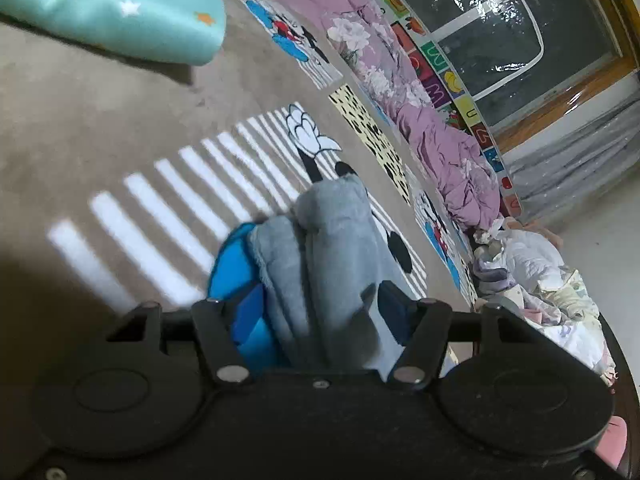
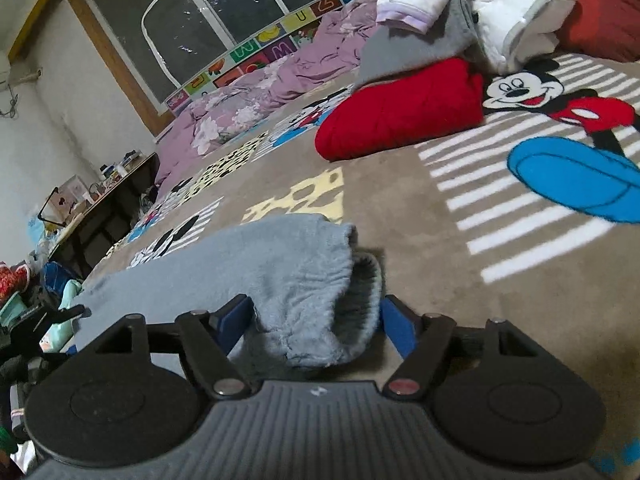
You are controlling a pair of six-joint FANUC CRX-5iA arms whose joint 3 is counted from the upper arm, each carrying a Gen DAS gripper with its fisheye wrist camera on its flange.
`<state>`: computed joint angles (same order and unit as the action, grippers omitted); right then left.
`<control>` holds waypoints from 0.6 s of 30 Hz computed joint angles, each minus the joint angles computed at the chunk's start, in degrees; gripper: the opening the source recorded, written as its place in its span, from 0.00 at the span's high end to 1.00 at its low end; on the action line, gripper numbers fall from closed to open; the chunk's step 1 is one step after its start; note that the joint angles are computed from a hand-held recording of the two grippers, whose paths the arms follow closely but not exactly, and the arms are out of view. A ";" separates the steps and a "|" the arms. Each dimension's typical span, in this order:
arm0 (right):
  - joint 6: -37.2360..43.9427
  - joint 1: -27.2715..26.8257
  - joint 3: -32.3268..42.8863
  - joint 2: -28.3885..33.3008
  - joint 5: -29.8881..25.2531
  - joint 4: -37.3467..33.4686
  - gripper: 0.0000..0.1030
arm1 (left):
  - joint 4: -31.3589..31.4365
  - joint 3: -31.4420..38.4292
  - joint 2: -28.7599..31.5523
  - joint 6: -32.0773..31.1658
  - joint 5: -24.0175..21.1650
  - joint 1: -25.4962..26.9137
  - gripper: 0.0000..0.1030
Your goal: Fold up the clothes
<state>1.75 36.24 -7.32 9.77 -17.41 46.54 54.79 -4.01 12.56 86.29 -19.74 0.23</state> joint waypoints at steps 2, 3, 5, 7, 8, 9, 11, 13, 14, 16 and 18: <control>1.07 -0.05 0.32 0.21 0.13 -0.75 0.30 | -1.76 0.70 0.51 0.86 0.41 0.01 0.44; 1.53 -0.10 0.46 0.30 0.26 -1.13 0.30 | -3.58 1.17 0.67 2.19 0.38 0.13 0.46; 1.94 -0.29 0.50 0.34 0.79 -1.75 0.30 | -2.88 0.92 0.73 1.55 0.93 -0.09 0.52; 2.44 -0.41 0.54 0.32 1.18 -2.50 0.30 | -1.36 0.49 0.68 0.64 1.25 -0.31 0.61; 2.80 -0.45 0.59 0.30 1.33 -2.97 0.30 | -0.30 0.24 0.61 0.20 1.25 -0.41 0.68; 3.37 -0.46 0.72 0.29 1.39 -3.65 0.30 | 3.54 -0.72 0.37 -2.41 2.15 -0.99 0.71; 3.97 -0.55 0.77 0.22 1.70 -4.58 0.30 | 11.24 -2.78 -0.52 -8.91 5.16 -2.82 0.78; 4.34 -0.66 0.74 0.13 2.07 -5.33 0.30 | 16.12 -3.59 -1.19 -14.22 7.46 -4.50 0.79; 4.49 -0.69 0.75 0.08 2.22 -5.67 0.30 | 19.42 -3.93 -1.58 -17.89 8.50 -5.52 0.80; 4.83 -0.79 0.71 -0.07 2.70 -6.48 0.30 | 26.11 -4.30 -2.40 -25.77 10.71 -7.83 0.80; 4.79 -0.97 0.51 -0.31 3.41 -7.14 0.30 | 26.42 -3.63 -3.00 -28.61 12.19 -9.22 0.80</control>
